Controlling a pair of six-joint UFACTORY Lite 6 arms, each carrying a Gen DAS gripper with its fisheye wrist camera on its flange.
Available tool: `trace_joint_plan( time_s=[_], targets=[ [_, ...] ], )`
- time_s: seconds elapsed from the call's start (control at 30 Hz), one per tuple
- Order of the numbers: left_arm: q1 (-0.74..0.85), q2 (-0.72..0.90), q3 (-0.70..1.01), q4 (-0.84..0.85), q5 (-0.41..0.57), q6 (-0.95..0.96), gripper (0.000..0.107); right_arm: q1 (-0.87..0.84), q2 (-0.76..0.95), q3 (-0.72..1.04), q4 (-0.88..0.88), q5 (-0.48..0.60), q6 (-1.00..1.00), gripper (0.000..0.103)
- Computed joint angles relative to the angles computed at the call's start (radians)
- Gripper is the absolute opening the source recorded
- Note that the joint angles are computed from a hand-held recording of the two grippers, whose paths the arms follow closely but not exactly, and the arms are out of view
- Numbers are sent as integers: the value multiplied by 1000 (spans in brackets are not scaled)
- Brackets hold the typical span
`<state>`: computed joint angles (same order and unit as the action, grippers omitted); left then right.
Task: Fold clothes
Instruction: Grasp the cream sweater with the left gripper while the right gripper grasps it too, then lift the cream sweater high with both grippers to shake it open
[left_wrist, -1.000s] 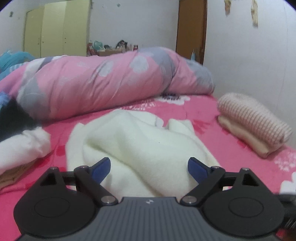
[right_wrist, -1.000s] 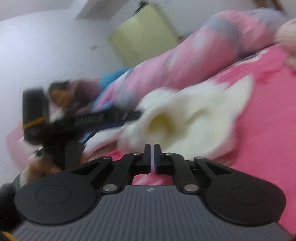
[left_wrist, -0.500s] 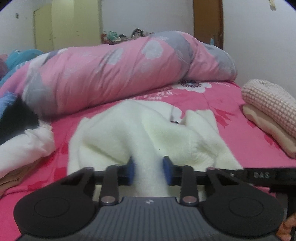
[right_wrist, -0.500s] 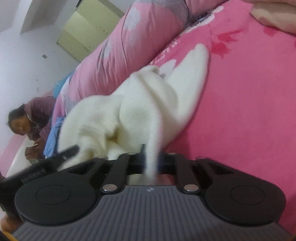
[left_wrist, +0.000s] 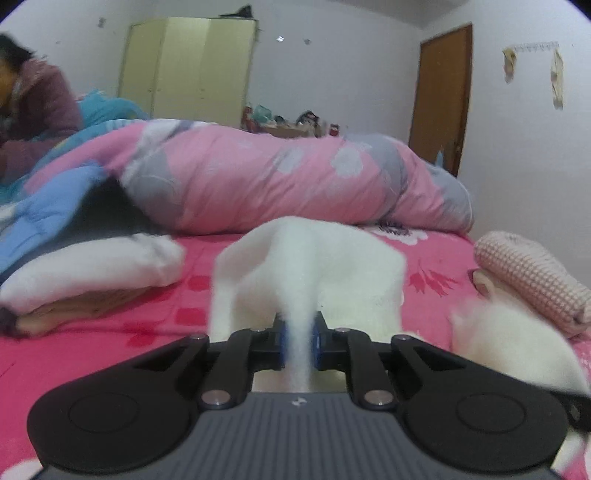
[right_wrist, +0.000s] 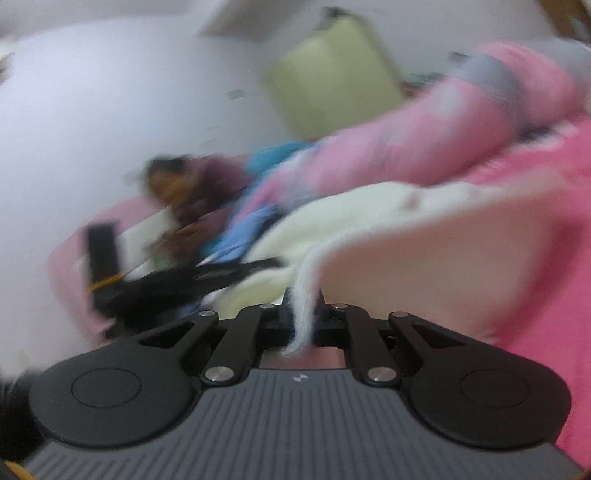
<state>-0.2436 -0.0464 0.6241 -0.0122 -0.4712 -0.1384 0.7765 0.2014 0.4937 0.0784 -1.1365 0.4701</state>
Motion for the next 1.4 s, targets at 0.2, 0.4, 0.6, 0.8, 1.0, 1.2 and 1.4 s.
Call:
trace_joint_plan(
  time_s=[0.2, 0.4, 0.6, 0.8, 1.0, 1.2, 1.4],
  targets=[
    [237, -295, -243, 347, 7, -334, 14, 335, 51, 76, 148, 35, -169, 5],
    [462, -211, -242, 702, 30, -611, 20, 393, 230, 338, 184, 403, -200, 37],
    [557, -237, -296, 798, -89, -630, 65, 475, 79, 314, 455, 669, -717, 73],
    [598, -337, -374, 900, -197, -635, 90, 302, -264, 158, -16, 850, -338, 80],
    [482, -357, -413, 831, -124, -438, 93, -19, -110, 266, -310, 579, 202, 96],
    [418, -285, -422, 627, -89, -203, 92, -232, 407, 780, -640, 575, 830, 94],
    [518, -173, -378, 766, -170, -283, 92, -208, 730, 1303, -1034, 792, 1127, 59]
  ],
)
